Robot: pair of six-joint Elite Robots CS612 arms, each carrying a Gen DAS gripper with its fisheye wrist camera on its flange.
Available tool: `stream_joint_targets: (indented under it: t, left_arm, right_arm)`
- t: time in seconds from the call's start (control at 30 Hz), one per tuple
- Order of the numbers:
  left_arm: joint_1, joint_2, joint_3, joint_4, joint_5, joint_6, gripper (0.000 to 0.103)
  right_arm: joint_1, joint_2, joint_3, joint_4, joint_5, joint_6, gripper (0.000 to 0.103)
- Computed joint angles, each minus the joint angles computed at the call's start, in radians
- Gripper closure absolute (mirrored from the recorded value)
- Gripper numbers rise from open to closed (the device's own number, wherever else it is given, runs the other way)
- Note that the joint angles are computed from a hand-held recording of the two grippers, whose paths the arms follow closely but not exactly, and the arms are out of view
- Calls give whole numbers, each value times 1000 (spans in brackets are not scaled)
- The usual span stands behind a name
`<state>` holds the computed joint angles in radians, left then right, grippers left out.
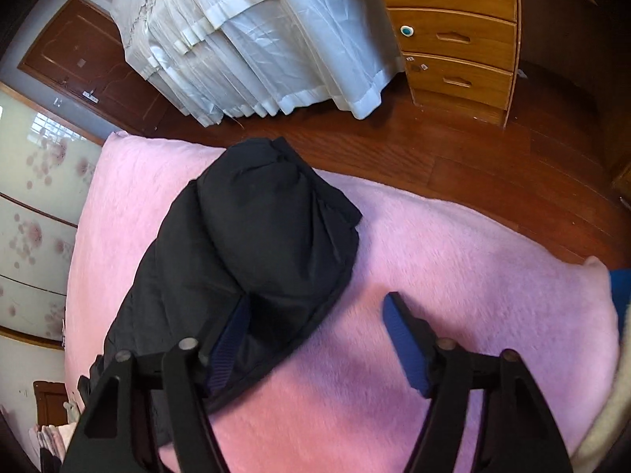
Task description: Fold large clothes
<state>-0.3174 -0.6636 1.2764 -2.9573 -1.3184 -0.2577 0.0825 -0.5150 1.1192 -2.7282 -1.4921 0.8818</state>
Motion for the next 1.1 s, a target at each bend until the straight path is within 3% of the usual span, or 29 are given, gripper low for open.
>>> stream_joint_targets:
  t: [0.03,0.1,0.23,0.37,0.5,0.6,0.73,0.83,1.0,1.1]
  left_arm:
    - [2,-1,2,0,0,-3,6]
    - [7,-6,11,-1,2,-15,6]
    - [21,-31,48,-27,13,-27,6]
    - [42,-65,102,-46,53,-43,6]
    - [89,-115,176,-29,47,-161,6]
    - [126,-143,228,-49,47,-229,6]
    - [159,-161,291,-105,128,-265,6]
    - [182,-167,334,-155,198,-276,6]
    - [233,-169,372,-165,125,-325,6]
    - [260,-158,368,-131,41,-349,6]
  right_arm:
    - [-3,6,0,-36,27,-6,77]
    - [-6,11,-2,-86,67,-27,96]
    - [28,-17,1,-154,-47,-144,99]
    - [77,-43,-10,-287,-84,-307,99]
    - [143,-50,-70,-388,-18,-475,99]
    - [190,-34,-133,-400,50,-582,99]
    - [264,19,-251,-310,149,-745,99]
    - [313,70,-339,-203,137,-856,98]
    - [371,167,-484,-12,95,-988,98]
    - [391,232,-578,95,45,-1030,95]
